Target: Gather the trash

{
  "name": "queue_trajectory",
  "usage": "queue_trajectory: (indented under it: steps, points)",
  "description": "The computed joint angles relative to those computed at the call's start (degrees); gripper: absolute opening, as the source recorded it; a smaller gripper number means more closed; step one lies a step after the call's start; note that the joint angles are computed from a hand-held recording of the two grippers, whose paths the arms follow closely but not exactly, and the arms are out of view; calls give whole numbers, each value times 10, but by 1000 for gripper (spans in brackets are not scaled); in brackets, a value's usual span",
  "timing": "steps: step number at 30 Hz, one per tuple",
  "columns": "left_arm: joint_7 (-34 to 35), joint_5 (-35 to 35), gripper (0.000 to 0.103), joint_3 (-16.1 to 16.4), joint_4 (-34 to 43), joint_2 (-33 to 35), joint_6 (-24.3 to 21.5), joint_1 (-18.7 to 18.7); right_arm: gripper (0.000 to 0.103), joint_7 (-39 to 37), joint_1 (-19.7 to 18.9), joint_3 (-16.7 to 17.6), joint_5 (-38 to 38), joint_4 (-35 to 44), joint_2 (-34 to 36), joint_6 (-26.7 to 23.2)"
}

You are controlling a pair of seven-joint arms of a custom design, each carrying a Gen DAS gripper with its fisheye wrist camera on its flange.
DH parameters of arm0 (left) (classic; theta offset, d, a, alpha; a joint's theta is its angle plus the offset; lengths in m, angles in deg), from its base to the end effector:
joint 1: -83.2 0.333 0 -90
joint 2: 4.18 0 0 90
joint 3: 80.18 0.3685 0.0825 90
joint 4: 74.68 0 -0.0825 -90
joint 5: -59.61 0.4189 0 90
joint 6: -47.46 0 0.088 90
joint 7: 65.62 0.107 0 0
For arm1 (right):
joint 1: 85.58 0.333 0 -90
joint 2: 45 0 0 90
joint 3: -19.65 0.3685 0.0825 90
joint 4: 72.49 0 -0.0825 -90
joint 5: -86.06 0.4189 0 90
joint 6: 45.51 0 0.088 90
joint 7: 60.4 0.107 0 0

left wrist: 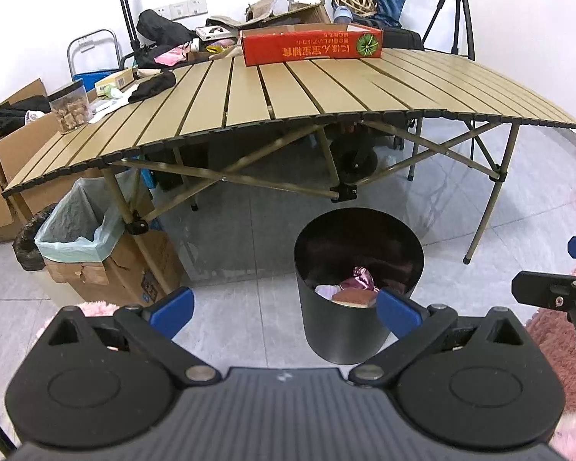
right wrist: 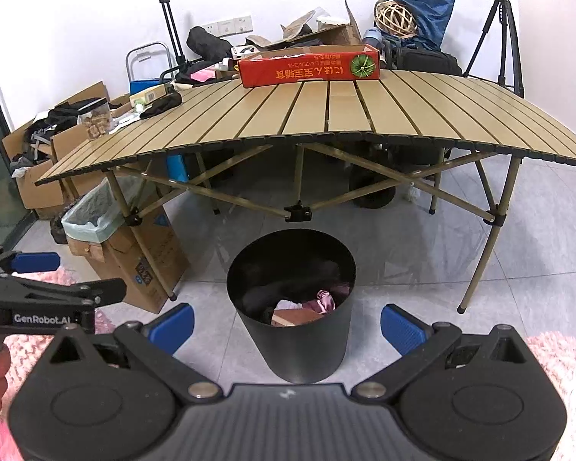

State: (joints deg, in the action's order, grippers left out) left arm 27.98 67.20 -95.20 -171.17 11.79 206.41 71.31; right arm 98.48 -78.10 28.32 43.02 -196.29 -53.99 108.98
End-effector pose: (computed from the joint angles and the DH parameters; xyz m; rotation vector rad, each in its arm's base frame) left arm 0.6640 -0.3159 0.5770 -1.1810 2.2245 -0.8928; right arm 0.5413 0.1853 0.5731 -1.3966 1.9736 -0.7555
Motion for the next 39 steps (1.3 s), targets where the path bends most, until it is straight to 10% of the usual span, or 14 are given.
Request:
queue_trajectory:
  steps: [39]
  points:
    - [13, -16, 103, -9, -30, -17, 49, 12, 103, 5, 4, 4, -4, 1, -3, -7]
